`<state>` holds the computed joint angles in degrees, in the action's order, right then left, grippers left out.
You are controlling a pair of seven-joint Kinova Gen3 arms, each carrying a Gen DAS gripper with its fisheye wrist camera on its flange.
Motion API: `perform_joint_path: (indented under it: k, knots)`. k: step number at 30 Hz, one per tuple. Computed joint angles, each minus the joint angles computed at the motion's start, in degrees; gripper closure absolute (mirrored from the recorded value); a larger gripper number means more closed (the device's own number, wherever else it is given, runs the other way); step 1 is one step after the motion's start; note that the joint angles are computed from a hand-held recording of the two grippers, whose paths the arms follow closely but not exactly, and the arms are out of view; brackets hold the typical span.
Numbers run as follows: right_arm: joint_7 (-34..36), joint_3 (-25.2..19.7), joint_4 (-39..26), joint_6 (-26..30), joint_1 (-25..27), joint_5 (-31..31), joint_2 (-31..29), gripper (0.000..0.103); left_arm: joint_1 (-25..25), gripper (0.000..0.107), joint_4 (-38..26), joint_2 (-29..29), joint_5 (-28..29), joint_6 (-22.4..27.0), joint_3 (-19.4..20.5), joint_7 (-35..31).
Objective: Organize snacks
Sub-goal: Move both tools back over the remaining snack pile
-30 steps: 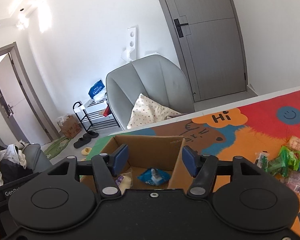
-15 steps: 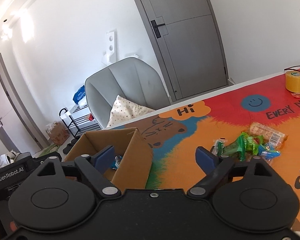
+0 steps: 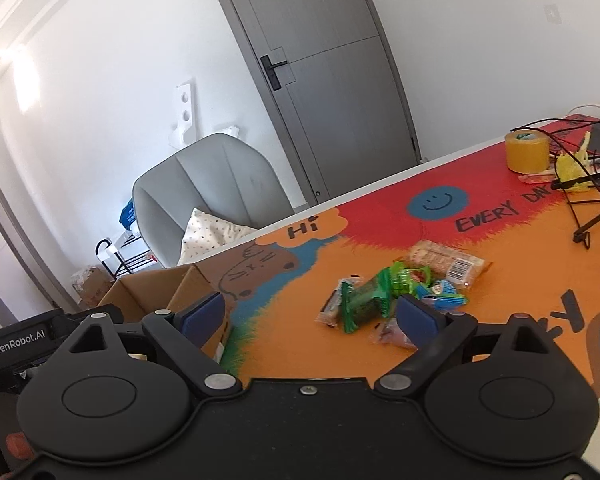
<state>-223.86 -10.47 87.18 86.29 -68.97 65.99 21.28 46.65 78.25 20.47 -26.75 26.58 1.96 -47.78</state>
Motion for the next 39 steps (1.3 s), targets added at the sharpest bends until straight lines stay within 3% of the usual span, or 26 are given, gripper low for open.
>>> perform_joint_path:
  k: [9,21,29,33,39]
  knots:
    - [-8.0,-2.5,7.7,0.1,0.5,-1.8,-3.5,0.020,3.7,0.010,-4.2,2.9,-1.3,2.8,0.2,-0.8]
    - [-10.7,-5.5,14.6,-2.9,3.9,-2.9,-7.3,0.029,5.5,0.010,-11.8,8.1,1.8,7.7,1.0,-1.7]
    - [-14.7,-6.4,18.9,-6.0,6.6,-2.9,-8.8,0.033,7.3,0.012,-16.5,12.2,3.2,8.1,0.5,-4.2]
    - [-15.5,-6.2,20.2,-7.3,8.2,-2.7,-9.0,0.034,7.8,0.013,-20.2,15.1,4.8,9.0,0.4,-6.6]
    - [-18.1,-5.8,23.2,-12.5,11.3,-1.9,-9.8,0.038,7.9,0.020,-29.2,20.6,8.1,15.2,0.8,-10.3]
